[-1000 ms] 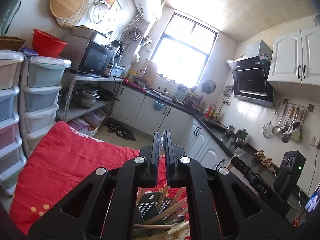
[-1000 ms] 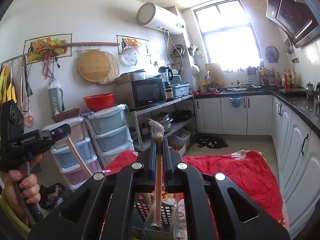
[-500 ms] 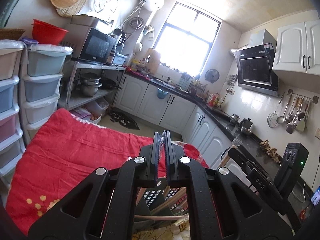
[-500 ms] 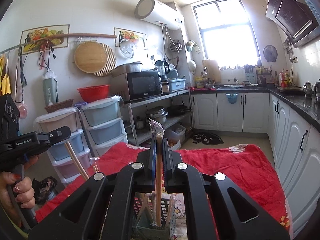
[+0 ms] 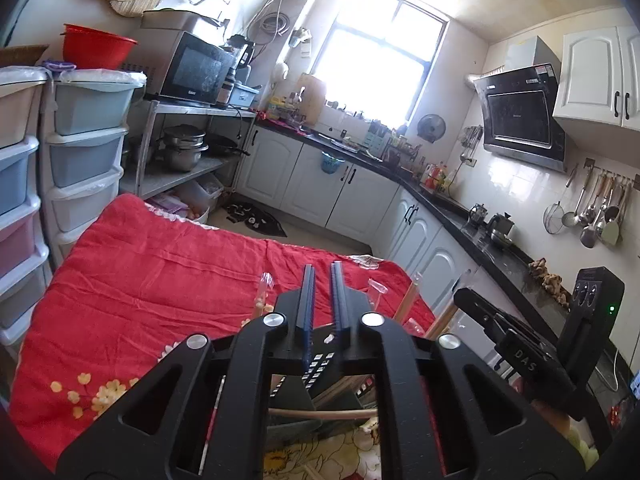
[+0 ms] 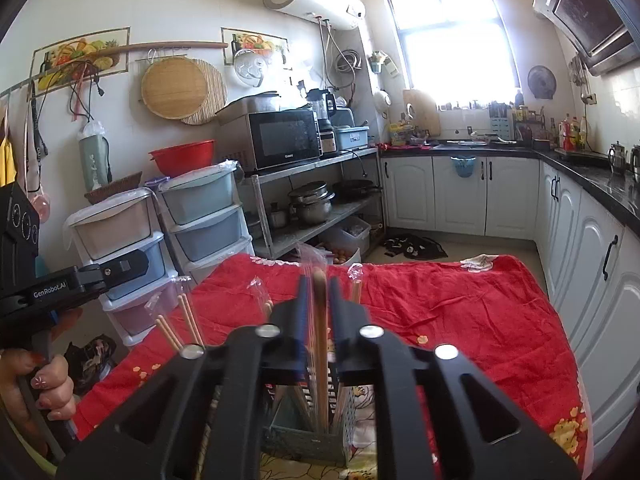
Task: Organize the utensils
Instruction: 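Lower the chopsticks into the caddy and open both grippers, then move both open grippers down to the chopsticks lying beside the caddy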
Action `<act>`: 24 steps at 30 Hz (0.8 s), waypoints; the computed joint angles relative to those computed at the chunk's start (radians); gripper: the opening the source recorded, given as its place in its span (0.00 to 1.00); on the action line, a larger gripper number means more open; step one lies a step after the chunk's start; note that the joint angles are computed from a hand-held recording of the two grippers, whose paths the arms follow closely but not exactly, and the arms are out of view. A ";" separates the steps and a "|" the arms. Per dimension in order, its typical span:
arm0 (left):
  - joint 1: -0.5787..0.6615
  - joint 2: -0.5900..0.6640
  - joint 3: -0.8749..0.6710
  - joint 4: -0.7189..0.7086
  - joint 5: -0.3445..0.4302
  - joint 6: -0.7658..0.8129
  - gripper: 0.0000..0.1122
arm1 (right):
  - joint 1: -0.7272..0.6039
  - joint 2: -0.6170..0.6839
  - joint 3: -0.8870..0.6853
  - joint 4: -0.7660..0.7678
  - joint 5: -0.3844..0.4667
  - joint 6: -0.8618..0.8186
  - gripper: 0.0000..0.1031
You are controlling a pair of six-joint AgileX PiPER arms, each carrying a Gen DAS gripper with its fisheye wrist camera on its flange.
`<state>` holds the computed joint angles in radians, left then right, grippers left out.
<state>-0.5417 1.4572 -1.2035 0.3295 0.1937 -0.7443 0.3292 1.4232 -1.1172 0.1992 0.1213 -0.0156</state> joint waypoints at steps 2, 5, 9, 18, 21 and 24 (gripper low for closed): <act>-0.001 -0.006 0.005 0.033 0.009 -0.034 0.20 | -0.001 -0.012 0.010 0.038 0.006 -0.037 0.24; -0.009 -0.021 0.014 0.107 0.026 -0.109 0.29 | 0.002 -0.032 0.022 0.016 0.014 -0.019 0.30; -0.001 -0.047 0.036 0.040 0.028 -0.051 0.47 | 0.005 -0.071 0.046 0.020 0.029 -0.017 0.38; -0.035 -0.109 0.095 0.223 0.059 -0.232 0.82 | 0.044 -0.166 0.104 -0.225 0.063 0.204 0.53; -0.045 -0.131 0.123 0.267 0.056 -0.276 0.82 | 0.056 -0.192 0.127 -0.287 0.072 0.264 0.53; -0.057 -0.155 0.152 0.303 0.059 -0.311 0.82 | 0.063 -0.219 0.160 -0.314 0.074 0.292 0.54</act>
